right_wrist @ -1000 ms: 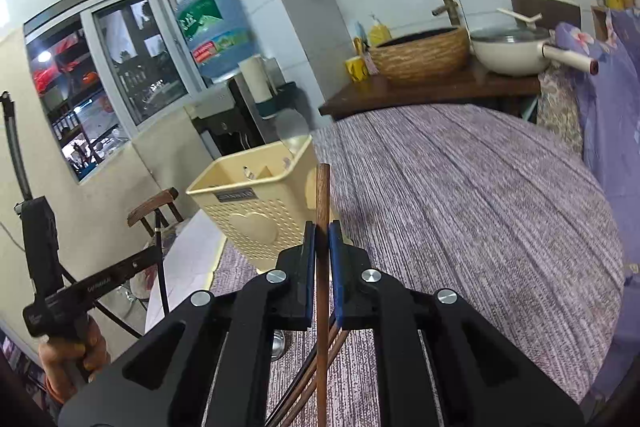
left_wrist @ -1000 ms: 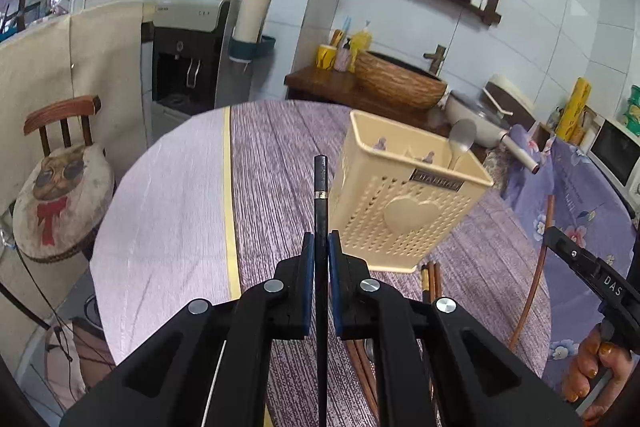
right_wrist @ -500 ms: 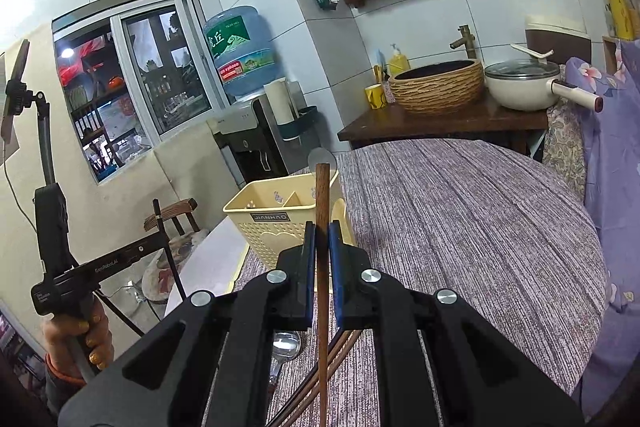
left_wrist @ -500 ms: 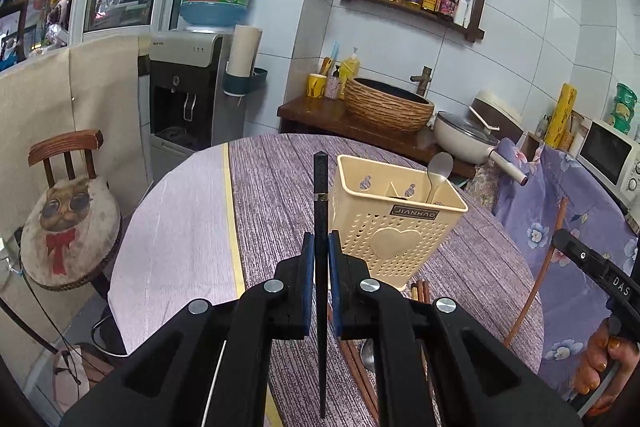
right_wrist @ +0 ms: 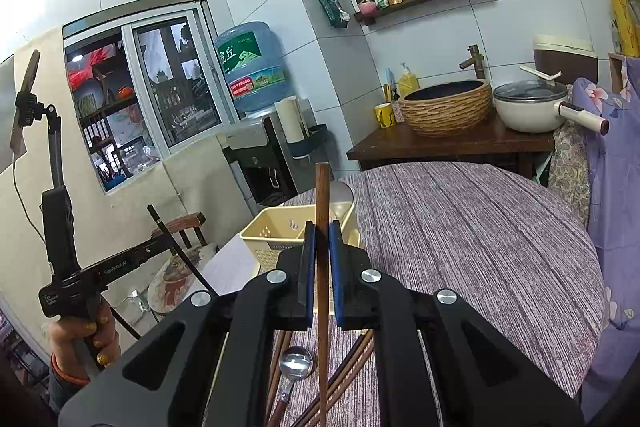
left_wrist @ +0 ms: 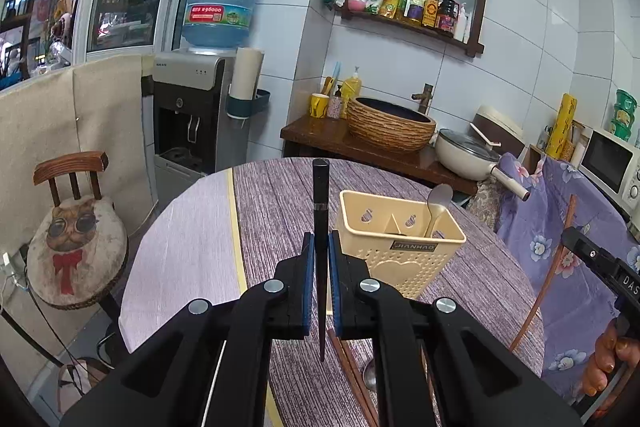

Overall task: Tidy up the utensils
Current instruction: 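Lift both chopsticks upright and carry them over the basket, then lower both chopsticks into the basket and open both tools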

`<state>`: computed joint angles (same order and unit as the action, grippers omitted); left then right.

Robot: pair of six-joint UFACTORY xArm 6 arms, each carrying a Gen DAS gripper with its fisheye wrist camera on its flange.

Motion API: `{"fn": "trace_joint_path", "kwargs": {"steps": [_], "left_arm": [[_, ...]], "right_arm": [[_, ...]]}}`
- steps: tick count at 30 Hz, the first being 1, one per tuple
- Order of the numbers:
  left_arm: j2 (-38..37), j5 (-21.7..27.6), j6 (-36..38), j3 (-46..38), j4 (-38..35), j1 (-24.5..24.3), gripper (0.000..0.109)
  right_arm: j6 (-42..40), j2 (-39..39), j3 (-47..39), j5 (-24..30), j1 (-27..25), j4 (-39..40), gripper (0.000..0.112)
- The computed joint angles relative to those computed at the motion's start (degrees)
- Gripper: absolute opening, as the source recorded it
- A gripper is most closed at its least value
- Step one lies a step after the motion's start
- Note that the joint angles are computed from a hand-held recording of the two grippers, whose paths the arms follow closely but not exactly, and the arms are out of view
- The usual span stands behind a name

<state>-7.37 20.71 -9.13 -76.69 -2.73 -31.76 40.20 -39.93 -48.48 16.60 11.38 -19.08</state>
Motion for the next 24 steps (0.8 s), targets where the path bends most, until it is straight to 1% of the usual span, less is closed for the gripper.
{"fn": "trace_joint_path", "kwargs": {"steps": [2,6,8,12,15,17,20,21,24], "left_arm": [[0.3,0.2,0.8,-0.8,-0.9,0.0,0.008],[1.2,2.3,6.5,-4.4,-7.2,0.1,0.008],[1.5,3.0,8.3,-6.7,-9.0,0.2,0.008],[3.2,3.9,11.3,-13.4,-11.8,0.3,0.008],[5.6,3.1,10.1,-19.0,-9.5,-0.2,0.008],[8.2,3.3,8.4,-23.6,-7.6,-0.6,0.008],[13.6,4.3,4.1,-31.5,-4.0,-1.0,0.008],[15.5,4.4,2.7,-33.8,-3.1,-1.1,0.008],[20.5,4.8,-2.7,-39.4,2.0,-1.4,0.008]], "right_arm": [[1.5,1.0,-1.1,-0.4,-0.1,-2.4,0.008],[1.9,4.2,-5.2,-0.7,-0.1,-4.9,0.008],[1.3,5.8,-7.3,-1.3,-0.2,-4.8,0.008],[-0.7,10.6,-14.1,-1.8,-0.7,-3.4,0.008],[1.2,14.3,-20.1,-2.0,-1.3,-5.9,0.008],[4.3,17.3,-25.0,-1.5,-1.7,-10.2,0.008],[11.8,21.3,-30.8,-1.4,-2.9,-18.6,0.008],[15.5,22.6,-32.5,-1.0,-3.3,-23.0,0.008],[21.0,25.8,-35.5,-0.6,-4.0,-28.8,0.008]]}}
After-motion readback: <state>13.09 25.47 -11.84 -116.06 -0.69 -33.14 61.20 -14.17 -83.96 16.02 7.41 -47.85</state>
